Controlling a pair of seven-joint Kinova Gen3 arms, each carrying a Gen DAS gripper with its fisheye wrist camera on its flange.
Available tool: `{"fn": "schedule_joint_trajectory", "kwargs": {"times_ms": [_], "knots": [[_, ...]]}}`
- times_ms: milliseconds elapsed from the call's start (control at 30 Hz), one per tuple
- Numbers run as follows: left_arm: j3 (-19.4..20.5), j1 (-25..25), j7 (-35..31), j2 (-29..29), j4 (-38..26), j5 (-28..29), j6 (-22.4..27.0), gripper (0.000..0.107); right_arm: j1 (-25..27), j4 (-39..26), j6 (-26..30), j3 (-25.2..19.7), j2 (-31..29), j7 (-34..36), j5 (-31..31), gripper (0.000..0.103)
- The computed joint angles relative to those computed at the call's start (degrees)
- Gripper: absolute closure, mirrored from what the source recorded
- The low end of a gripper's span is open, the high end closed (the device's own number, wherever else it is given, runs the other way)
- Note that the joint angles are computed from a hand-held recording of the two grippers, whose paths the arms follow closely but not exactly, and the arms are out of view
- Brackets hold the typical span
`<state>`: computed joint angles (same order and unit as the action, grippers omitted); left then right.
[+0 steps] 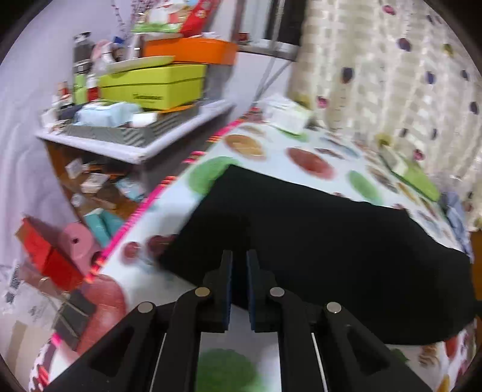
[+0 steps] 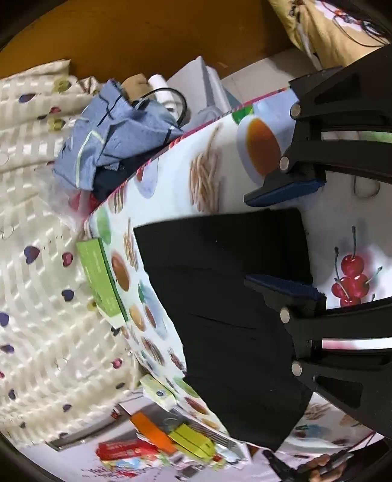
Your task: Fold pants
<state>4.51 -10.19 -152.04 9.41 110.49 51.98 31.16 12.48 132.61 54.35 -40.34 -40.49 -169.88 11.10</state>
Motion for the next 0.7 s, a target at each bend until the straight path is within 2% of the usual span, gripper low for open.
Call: {"fn": "schedule_joint_trajectory", "kwargs": {"times_ms": [33,67,200,300,400,500,567,633,700], "knots": [[0.26,-0.28,-1.13,0.00,0.06,0.74,0.54,0.097,1.43,-0.83,1.66,-1.63,-0.03,0.42,0.16,0.090],[0.27,-0.42,-1.82,-0.15,0.29,1.34,0.60,0.097,1.86,-1.73,3.20,-2.86,-1.12,0.94,0.94,0.093],[-1.36,-2.11,-1.32,-0.41,0.20,4.00,1.15,0.097,2.83,-4.32,6.87,-4.72,-2.75,2.41,1.96,0.094],[-2.68,-3.62,-0.16,-0.60,0.19,5.83,0.27,0.095,3.34,-3.43,6.65,-3.35,-0.38,3.52,0.24,0.093],[-3.20,-4.95,-0.58,-0.26,0.04,6.42,1.43,0.084,6.55,-3.91,8.95,-6.10,1.11,0.56,0.41,0.092],[-3.24,-5.27,-0.75,0.26,-0.33,5.69,2.57,0.079,6.53,-4.84,8.50,-8.00,-0.69,-0.44,1.92,0.085],[-3.01,-5.38,-0.63,0.84,-0.90,4.89,3.89,0.072,7.36,-5.97,7.11,-9.94,-0.84,0.47,2.96,0.075],[-2.83,-4.81,-0.66,1.04,-1.07,4.86,4.61,0.072,8.36,-6.91,4.30,-12.03,0.03,2.23,3.77,0.065],[-1.57,-5.45,-3.98,0.38,-0.14,7.00,6.38,0.072,9.63,-7.67,0.52,-14.20,2.77,4.17,3.65,0.064]]}}
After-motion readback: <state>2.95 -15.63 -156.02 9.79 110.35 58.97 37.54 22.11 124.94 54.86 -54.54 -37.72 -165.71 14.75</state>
